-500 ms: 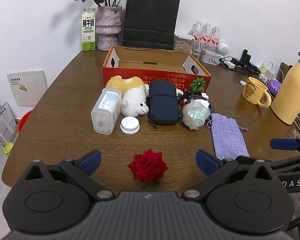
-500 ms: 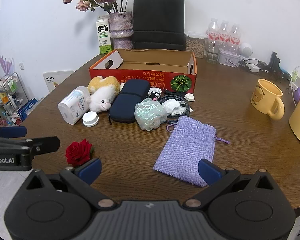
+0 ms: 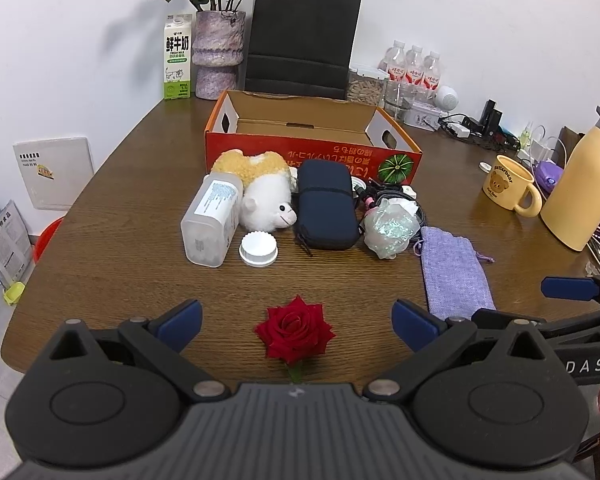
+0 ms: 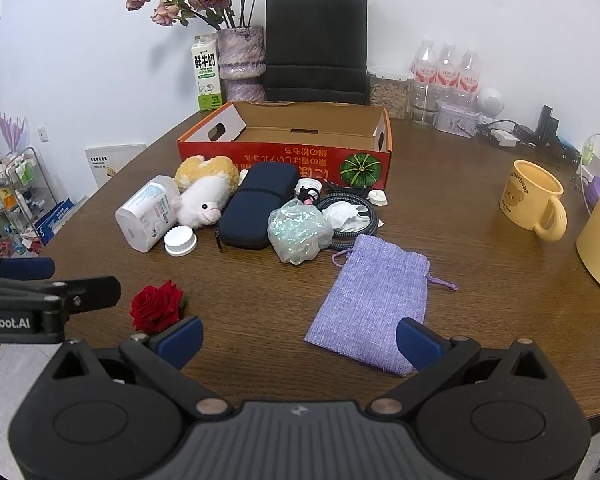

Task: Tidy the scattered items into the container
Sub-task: 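Move both tools toward the red rose and purple pouch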

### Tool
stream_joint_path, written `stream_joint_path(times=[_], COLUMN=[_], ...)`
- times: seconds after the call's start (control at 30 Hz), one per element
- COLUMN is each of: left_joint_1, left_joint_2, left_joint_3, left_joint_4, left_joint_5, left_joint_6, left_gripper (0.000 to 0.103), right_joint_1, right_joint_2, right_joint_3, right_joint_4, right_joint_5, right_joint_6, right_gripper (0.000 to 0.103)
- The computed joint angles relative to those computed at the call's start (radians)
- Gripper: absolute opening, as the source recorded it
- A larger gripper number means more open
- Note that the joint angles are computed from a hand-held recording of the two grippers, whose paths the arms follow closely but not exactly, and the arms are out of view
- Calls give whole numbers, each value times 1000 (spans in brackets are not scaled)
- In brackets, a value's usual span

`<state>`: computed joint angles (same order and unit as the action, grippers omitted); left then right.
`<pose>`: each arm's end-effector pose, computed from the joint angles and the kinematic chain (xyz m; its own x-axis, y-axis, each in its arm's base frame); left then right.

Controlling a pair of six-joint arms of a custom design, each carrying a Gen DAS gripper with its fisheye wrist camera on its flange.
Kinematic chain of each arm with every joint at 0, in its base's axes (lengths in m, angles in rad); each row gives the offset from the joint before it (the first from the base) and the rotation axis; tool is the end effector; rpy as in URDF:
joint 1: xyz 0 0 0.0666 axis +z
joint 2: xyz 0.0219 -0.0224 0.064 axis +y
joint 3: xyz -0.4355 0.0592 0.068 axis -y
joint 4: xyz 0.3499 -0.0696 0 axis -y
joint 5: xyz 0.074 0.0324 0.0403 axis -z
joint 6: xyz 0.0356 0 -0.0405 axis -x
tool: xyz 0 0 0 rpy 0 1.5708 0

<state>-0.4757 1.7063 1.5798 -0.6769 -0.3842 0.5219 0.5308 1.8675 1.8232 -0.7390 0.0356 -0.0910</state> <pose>0.5121 -0.2492 0.4316 -0.6510 -0.1846 -0.7363 -0.1514 0.9821 -0.1123 0.5539 0.3232 0.4342 -0.6500 -0.2762 -0.7079 -0.4268 0.9035 0.0394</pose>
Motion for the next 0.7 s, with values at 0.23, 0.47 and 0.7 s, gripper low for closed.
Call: stream_joint_path(times=[0.23, 0.47, 0.7], left_joint_1=[0, 0, -1], left_joint_2=[0, 1, -1], left_joint_3=[1, 1, -4], left_joint_4=[0, 0, 6], left_joint_5=[1, 1, 3], left_joint_6=[1, 2, -1], left_gripper=[103, 103, 103], right_joint_1=[0, -1, -2], right_joint_2=[0, -3, -4], right_joint_3=[1, 1, -1], right_joint_4=[1, 3, 6], right_joint_5=[1, 1, 1], right_joint_6=[1, 3, 5], right_gripper=[103, 103, 103])
